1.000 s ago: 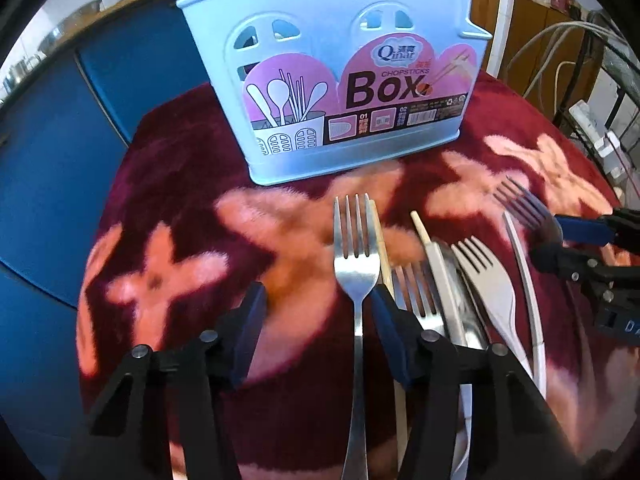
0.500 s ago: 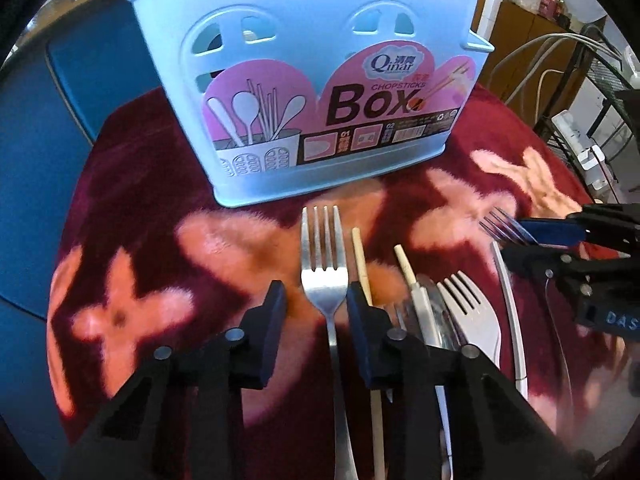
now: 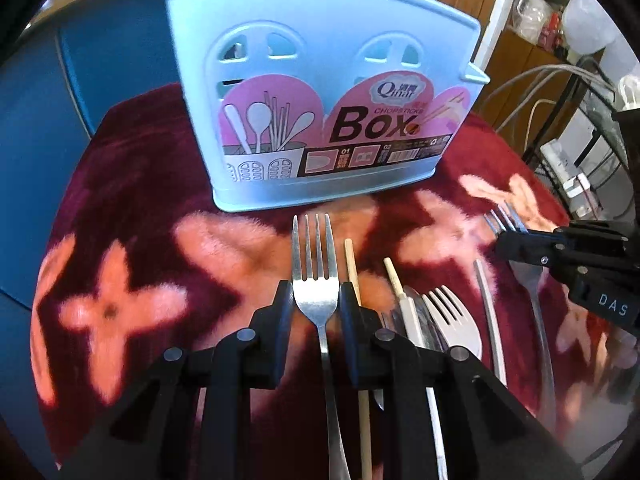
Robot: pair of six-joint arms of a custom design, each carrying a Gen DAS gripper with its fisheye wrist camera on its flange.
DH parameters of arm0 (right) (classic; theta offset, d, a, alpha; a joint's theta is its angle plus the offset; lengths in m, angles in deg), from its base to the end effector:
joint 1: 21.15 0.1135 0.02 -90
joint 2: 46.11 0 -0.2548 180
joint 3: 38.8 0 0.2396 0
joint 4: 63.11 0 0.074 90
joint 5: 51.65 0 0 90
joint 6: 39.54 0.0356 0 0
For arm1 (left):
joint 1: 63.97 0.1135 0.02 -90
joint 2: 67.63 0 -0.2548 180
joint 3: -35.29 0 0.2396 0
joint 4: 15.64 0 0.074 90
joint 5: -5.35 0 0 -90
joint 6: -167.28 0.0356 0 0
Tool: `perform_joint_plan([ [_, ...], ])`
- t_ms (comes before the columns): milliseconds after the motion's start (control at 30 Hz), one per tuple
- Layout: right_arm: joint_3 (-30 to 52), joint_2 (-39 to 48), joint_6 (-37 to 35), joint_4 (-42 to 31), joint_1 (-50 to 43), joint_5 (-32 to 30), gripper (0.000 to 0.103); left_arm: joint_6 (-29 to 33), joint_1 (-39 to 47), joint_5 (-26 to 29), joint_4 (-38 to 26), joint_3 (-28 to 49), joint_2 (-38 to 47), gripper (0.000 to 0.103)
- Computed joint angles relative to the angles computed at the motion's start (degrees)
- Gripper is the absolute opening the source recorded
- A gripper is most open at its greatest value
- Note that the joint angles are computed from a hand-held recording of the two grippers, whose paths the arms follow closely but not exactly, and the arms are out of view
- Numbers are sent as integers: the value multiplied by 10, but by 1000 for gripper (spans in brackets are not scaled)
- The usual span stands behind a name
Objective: Organize utensils
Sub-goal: 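Lift the fork with the left tool while the right tool carries the knife into the blue box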
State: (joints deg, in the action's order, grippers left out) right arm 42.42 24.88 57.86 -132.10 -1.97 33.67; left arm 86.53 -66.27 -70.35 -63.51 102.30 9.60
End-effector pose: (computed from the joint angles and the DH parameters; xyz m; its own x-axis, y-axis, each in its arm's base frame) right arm 0.2159 0.0782 0.3033 -0.8481 -0.1591 -0.5053 -0.2603 0.9559 0.1360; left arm 0.2563 -0.0191 0.2274 -0.8099 0.1884 -0.5554 0.3035 0.9450 -0.1220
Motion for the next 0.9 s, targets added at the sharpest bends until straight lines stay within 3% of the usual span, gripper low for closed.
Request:
perform_joint_plan([
  [333, -8, -91, 45, 34, 47, 70, 4, -5, 59, 55, -2, -67, -155, 23],
  [567, 8, -133, 74, 34, 110, 163, 4, 0, 87, 90, -38, -53, -242, 23],
  [900, 64, -138, 78, 25, 153, 240, 4, -10, 104, 115, -61, -8, -278, 23],
])
